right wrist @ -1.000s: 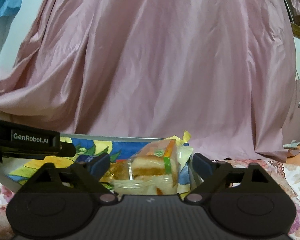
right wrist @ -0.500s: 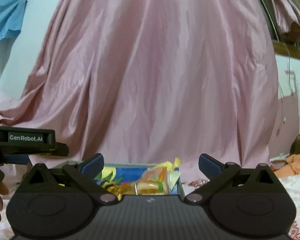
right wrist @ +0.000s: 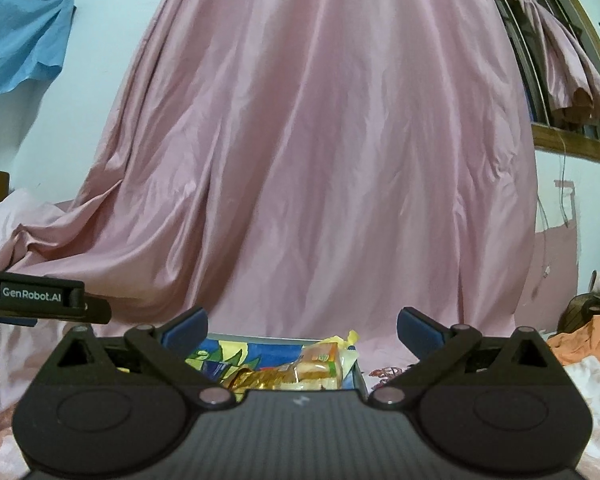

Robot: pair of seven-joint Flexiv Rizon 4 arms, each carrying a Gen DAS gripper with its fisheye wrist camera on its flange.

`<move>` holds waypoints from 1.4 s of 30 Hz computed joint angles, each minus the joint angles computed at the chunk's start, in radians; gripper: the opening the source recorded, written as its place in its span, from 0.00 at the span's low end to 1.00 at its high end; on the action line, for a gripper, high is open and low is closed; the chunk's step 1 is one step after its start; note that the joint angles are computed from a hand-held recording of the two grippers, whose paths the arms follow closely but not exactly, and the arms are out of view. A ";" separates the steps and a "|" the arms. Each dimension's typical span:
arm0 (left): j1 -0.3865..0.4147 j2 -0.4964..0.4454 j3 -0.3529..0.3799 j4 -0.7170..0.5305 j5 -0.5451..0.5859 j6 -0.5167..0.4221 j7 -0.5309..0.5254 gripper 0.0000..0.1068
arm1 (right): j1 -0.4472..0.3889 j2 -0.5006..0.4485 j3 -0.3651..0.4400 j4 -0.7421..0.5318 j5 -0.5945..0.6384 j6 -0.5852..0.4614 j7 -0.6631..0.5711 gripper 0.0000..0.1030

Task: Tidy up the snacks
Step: 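Move both tools back from the tray to the remaining snacks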

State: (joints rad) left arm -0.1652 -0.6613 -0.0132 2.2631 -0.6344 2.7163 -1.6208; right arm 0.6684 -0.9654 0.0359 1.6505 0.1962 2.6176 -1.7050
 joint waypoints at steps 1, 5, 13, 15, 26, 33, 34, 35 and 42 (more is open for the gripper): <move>0.003 0.002 0.002 0.016 0.010 0.009 -0.009 0.96 | 0.006 0.006 0.001 0.016 0.005 0.012 -0.007 1.00; 0.018 0.008 0.012 0.085 0.051 0.048 -0.046 0.96 | 0.030 0.022 0.005 0.077 0.025 0.050 -0.043 1.00; 0.050 -0.010 0.030 0.190 0.130 0.121 -0.107 0.96 | 0.077 0.048 0.026 0.170 0.088 0.078 -0.110 1.00; 0.057 -0.018 0.031 0.208 0.145 0.129 -0.116 0.96 | 0.086 0.055 0.032 0.190 0.100 0.080 -0.118 1.00; 0.077 -0.044 0.032 0.292 0.187 0.107 -0.176 0.96 | 0.139 0.097 0.050 0.304 0.155 0.017 -0.154 1.00; 0.098 -0.069 0.051 0.318 0.232 0.073 -0.191 0.96 | 0.159 0.117 0.052 0.337 0.151 -0.071 -0.133 1.00; 0.107 -0.069 0.051 0.318 0.240 0.059 -0.193 0.96 | 0.164 0.118 0.048 0.338 0.146 -0.086 -0.134 1.00; 0.112 -0.067 0.052 0.317 0.245 0.045 -0.194 0.96 | 0.170 0.117 0.043 0.339 0.144 -0.098 -0.137 1.00; 0.138 -0.065 0.053 0.287 0.285 -0.050 -0.196 0.96 | 0.222 0.114 -0.001 0.326 0.144 -0.222 -0.167 1.00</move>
